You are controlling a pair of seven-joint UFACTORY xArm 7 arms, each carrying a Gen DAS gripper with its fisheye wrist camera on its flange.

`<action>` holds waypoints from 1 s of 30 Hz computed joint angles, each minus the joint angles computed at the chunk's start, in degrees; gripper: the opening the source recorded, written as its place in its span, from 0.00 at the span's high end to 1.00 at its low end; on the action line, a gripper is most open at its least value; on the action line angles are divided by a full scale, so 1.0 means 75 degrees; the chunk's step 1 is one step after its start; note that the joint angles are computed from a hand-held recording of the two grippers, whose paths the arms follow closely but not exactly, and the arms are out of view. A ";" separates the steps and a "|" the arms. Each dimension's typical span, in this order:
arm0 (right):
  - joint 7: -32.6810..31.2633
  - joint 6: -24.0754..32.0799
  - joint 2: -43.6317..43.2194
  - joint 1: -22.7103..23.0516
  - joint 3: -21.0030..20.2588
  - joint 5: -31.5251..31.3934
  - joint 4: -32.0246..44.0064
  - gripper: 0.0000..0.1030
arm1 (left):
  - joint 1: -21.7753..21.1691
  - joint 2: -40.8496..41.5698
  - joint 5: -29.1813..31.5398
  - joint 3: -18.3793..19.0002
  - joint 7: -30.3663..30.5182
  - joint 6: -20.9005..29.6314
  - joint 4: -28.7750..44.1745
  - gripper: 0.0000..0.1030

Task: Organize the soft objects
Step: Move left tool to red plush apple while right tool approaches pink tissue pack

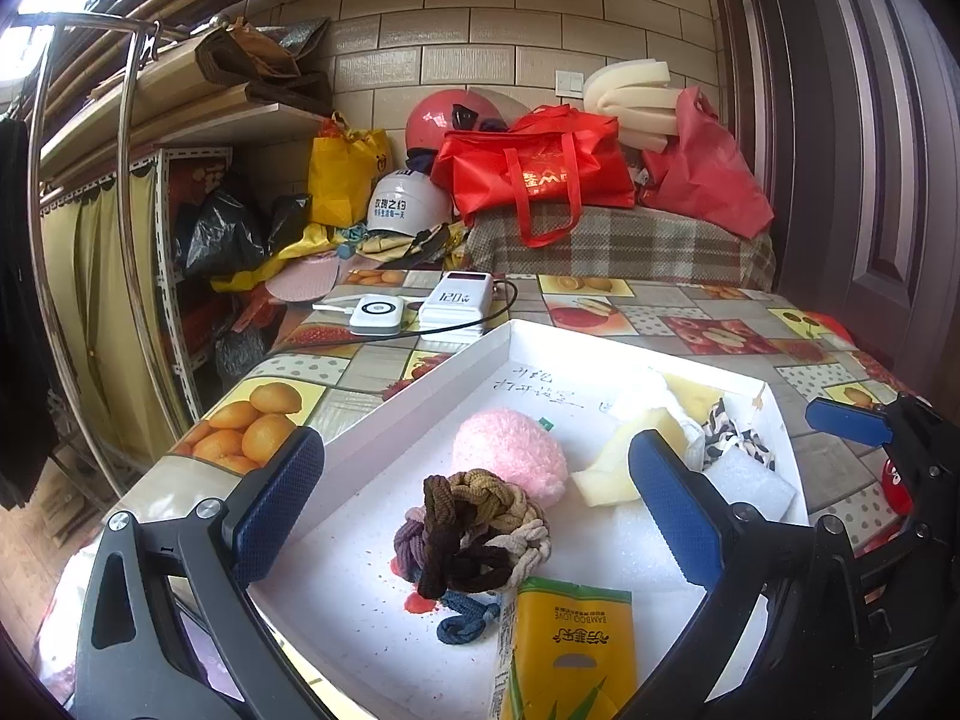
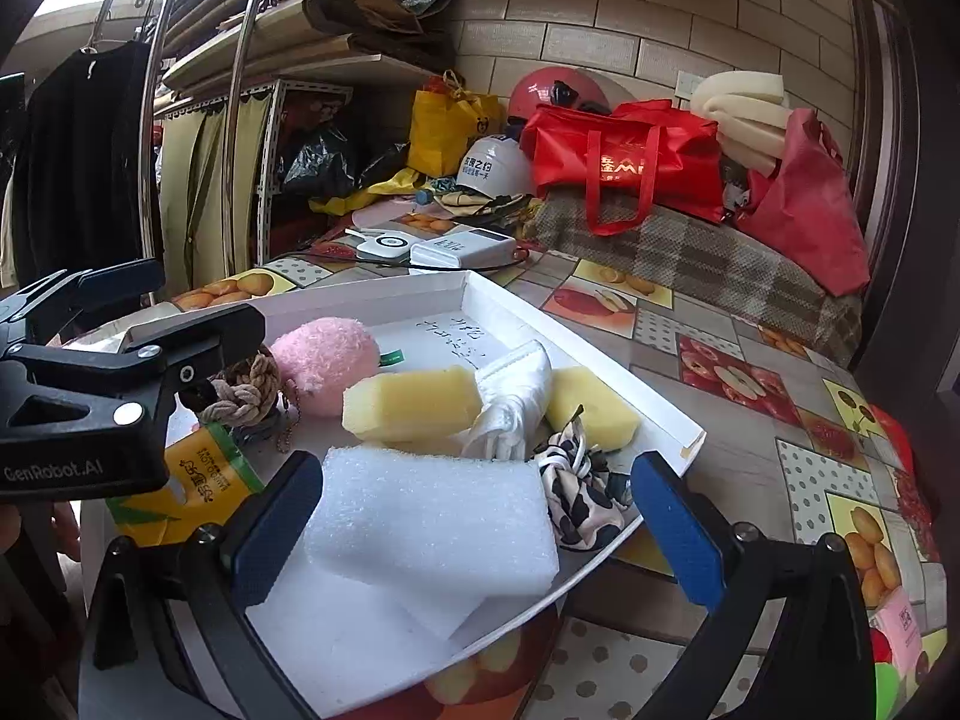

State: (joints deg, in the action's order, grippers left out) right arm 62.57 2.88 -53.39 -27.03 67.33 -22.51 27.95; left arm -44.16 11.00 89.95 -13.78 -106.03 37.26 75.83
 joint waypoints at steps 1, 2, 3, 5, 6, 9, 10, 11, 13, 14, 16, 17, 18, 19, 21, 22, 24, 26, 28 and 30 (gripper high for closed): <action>0.0028 -0.0009 -0.0046 0.0012 0.0004 0.0009 -0.0016 0.00 | -0.0021 -0.0017 0.0072 -0.0002 -0.0054 0.0046 -0.0018 0.00; 0.0061 -0.0025 -0.0107 0.0023 0.0003 0.0019 -0.0038 0.00 | -0.0047 -0.0027 0.0158 -0.0010 -0.0112 0.0116 -0.0028 0.00; 0.0106 -0.0046 -0.0188 0.0046 0.0005 0.0036 -0.0070 0.00 | -0.0073 -0.0057 0.0267 -0.0019 -0.0188 0.0203 -0.0061 0.00; 0.0216 -0.0134 -0.0384 0.0097 -0.0014 0.0080 -0.0168 0.00 | -0.0156 -0.0084 0.0507 -0.0076 -0.0333 0.0482 -0.0103 0.00; 0.0249 -0.0174 -0.0436 0.0126 -0.0043 0.0099 -0.0216 0.00 | -0.0189 -0.0072 0.0575 -0.0109 -0.0357 0.0596 -0.0094 0.00; 0.0334 -0.0299 -0.0401 0.0307 -0.0204 0.0186 -0.0395 0.00 | -0.0185 -0.0068 0.0487 -0.0156 -0.0303 0.0578 -0.0086 0.00; 0.0363 -0.0348 -0.0393 0.0349 -0.0250 0.0209 -0.0448 0.00 | -0.0197 -0.0075 0.0491 -0.0165 -0.0317 0.0598 -0.0093 0.00; 0.0430 -0.0384 -0.0454 0.0423 -0.0292 0.0255 -0.0534 0.00 | -0.0222 -0.0080 0.0492 -0.0183 -0.0328 0.0641 -0.0102 0.00; 0.0572 -0.0396 -0.0644 0.0585 -0.0357 0.0330 -0.0695 0.00 | -0.0247 -0.0057 0.0467 -0.0203 -0.0284 0.0660 -0.0077 0.00; 0.0603 -0.0364 -0.0674 0.0699 -0.0408 0.0342 -0.0759 0.00 | -0.0274 -0.0050 0.0458 -0.0215 -0.0270 0.0690 -0.0073 0.00; 0.0647 -0.0258 -0.0722 0.0965 -0.0502 0.0333 -0.0865 0.00 | -0.0313 -0.0025 0.0456 -0.0227 -0.0247 0.0672 -0.0042 0.00; 0.0712 -0.0211 -0.0860 0.1110 -0.0527 0.0333 -0.0945 0.00 | -0.0332 -0.0022 0.0474 -0.0232 -0.0271 0.0635 -0.0036 0.00; 0.0793 -0.0148 -0.1045 0.1266 -0.0547 0.0331 -0.1034 0.00 | -0.0346 -0.0046 0.0516 -0.0236 -0.0324 0.0580 -0.0068 0.00; 0.0891 -0.0067 -0.1264 0.1445 -0.0556 0.0325 -0.1138 0.00 | -0.0366 -0.0047 0.0548 -0.0249 -0.0344 0.0542 -0.0074 0.00; 0.0995 0.0134 -0.1547 0.1812 -0.0645 0.0254 -0.1309 0.00 | -0.0420 0.0006 0.0561 -0.0286 -0.0250 0.0487 -0.0009 0.00; 0.1049 0.0261 -0.1669 0.2028 -0.0696 0.0214 -0.1401 0.00 | -0.0462 0.0031 0.0562 -0.0300 -0.0192 0.0480 0.0023 0.00; 0.1221 0.0474 -0.1971 0.2466 -0.0812 0.0139 -0.1626 0.00 | -0.0555 0.0109 0.0568 -0.0321 -0.0045 0.0454 0.0119 0.00; 0.1384 0.0768 -0.2203 0.2958 -0.0993 0.0056 -0.1869 0.00 | -0.0659 0.0204 0.0565 -0.0330 0.0094 0.0410 0.0231 0.00; 0.1532 0.1044 -0.2345 0.3393 -0.1238 -0.0040 -0.2105 0.00 | -0.0760 0.0292 0.0571 -0.0314 0.0233 0.0343 0.0347 0.00; 0.1707 0.1451 -0.2516 0.3865 -0.1522 -0.0091 -0.2358 0.00 | -0.0860 0.0355 0.0626 -0.0288 0.0326 0.0285 0.0430 0.00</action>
State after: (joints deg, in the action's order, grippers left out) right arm 75.37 13.76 -72.26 1.96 55.91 -23.20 10.26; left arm -50.61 13.66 94.65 -15.94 -103.59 39.40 79.06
